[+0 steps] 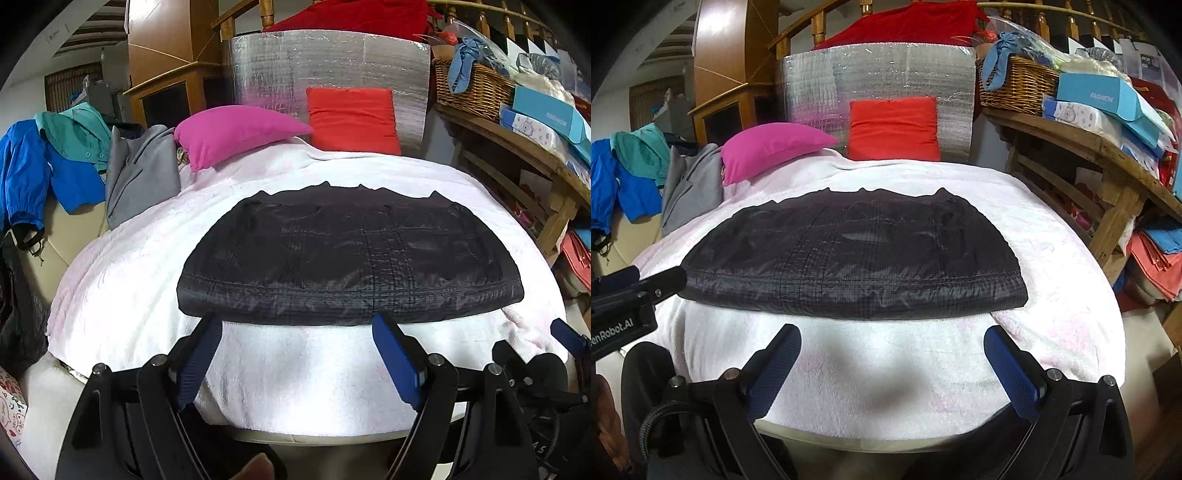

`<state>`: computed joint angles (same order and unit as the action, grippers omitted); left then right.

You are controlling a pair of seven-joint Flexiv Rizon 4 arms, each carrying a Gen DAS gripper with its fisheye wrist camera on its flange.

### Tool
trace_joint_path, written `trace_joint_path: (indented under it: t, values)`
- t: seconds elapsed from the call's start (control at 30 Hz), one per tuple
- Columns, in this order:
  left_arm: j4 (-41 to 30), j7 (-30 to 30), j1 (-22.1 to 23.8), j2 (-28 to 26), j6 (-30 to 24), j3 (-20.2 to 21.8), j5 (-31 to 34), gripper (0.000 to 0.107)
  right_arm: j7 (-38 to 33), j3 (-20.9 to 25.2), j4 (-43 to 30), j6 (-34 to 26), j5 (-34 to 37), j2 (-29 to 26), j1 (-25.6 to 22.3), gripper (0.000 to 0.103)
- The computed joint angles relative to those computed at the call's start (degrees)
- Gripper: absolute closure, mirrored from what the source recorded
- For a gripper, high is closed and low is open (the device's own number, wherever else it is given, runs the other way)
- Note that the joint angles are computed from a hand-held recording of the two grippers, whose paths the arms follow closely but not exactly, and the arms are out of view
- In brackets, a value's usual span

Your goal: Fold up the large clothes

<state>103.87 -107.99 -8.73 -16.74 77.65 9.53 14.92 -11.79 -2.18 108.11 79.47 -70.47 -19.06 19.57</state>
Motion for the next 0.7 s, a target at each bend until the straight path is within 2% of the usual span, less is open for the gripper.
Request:
trace_joint_path:
  t: [0.37,0.57,0.7]
  values:
    - [0.6,1.2,1.0,0.2,-0.2,-0.9,-1.7,0.023,-1.1,0.1,0.1,-0.1,0.6,-0.2,0.4,0.002]
    - [2.1,4.4,2.3,0.5,1.5,-2.6,-4.3,0.021,-0.9,0.1,0.1,-0.1,0.1,-0.2,0.5,0.002]
    - [2.4,5.4,1.7,0.5,2.3,-2.2,-5.1,0.021,-0.6,0.1,0.2,0.0,-0.1,-0.2,0.5,0.002]
